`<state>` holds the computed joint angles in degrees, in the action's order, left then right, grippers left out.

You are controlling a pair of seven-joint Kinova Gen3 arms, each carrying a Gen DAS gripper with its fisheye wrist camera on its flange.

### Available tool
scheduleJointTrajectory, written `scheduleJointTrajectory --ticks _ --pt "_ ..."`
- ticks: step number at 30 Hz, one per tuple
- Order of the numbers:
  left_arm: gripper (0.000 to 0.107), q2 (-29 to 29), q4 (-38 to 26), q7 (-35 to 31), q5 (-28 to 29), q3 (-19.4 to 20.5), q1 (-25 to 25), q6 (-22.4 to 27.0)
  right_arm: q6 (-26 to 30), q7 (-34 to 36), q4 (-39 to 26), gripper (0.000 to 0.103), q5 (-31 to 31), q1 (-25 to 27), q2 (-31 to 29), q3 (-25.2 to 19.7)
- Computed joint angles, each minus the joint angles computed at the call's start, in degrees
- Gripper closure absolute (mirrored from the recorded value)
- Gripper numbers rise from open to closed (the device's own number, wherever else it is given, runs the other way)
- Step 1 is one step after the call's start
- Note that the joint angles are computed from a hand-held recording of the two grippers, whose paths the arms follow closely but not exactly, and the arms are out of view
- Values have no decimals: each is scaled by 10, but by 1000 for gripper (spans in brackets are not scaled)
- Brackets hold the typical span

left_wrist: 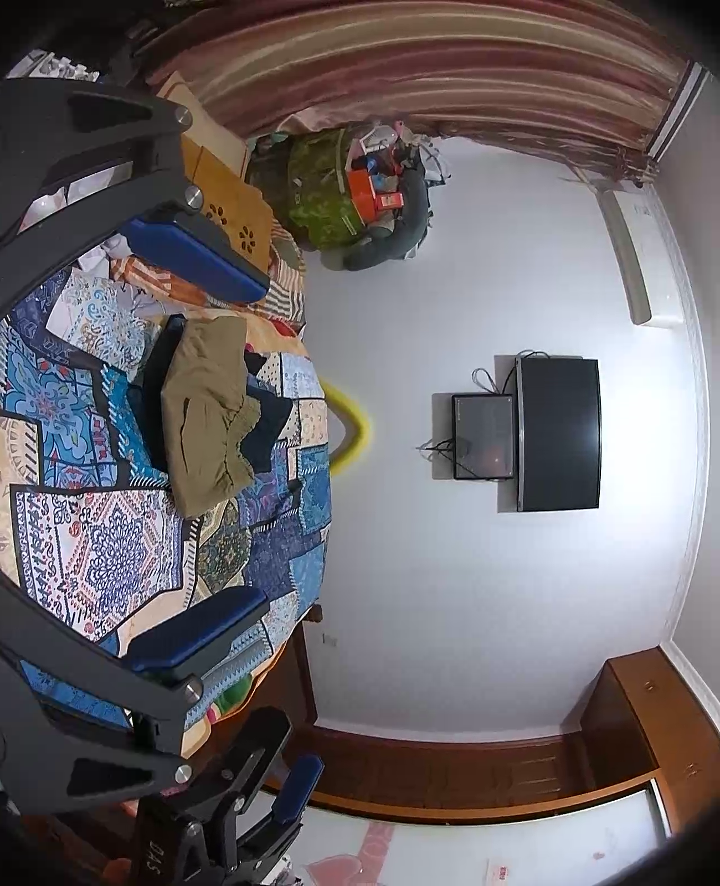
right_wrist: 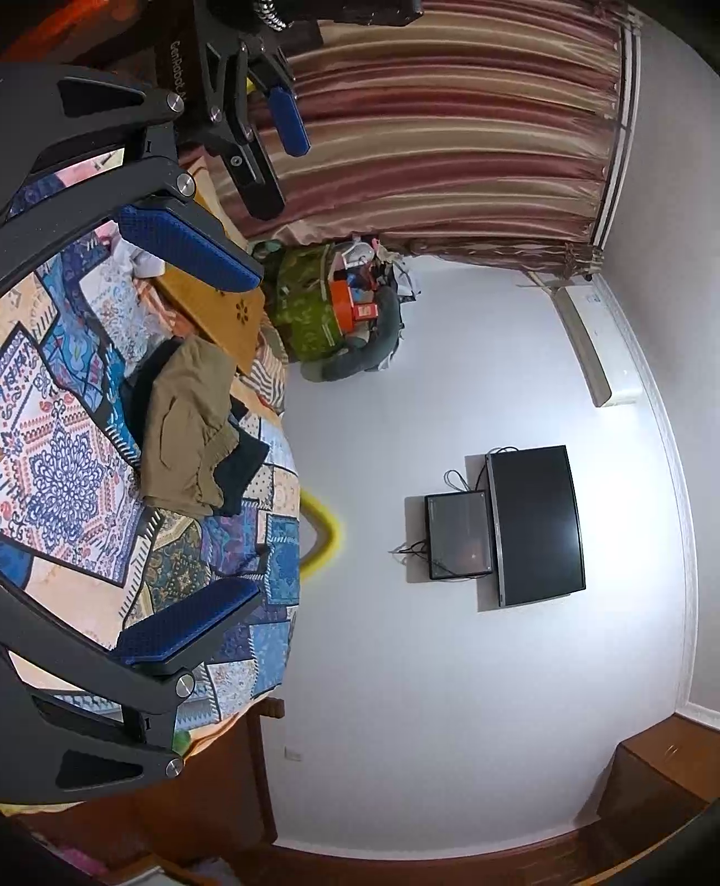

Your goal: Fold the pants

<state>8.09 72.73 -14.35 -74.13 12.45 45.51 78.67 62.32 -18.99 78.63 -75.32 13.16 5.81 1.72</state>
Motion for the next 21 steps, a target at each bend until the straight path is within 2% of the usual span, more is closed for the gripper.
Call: scheduleJointTrajectory --ticks 21 --pt "5 -12 12 -2 24 4 -20 -36 -9 -14 -4 1 13 1 4 -3"
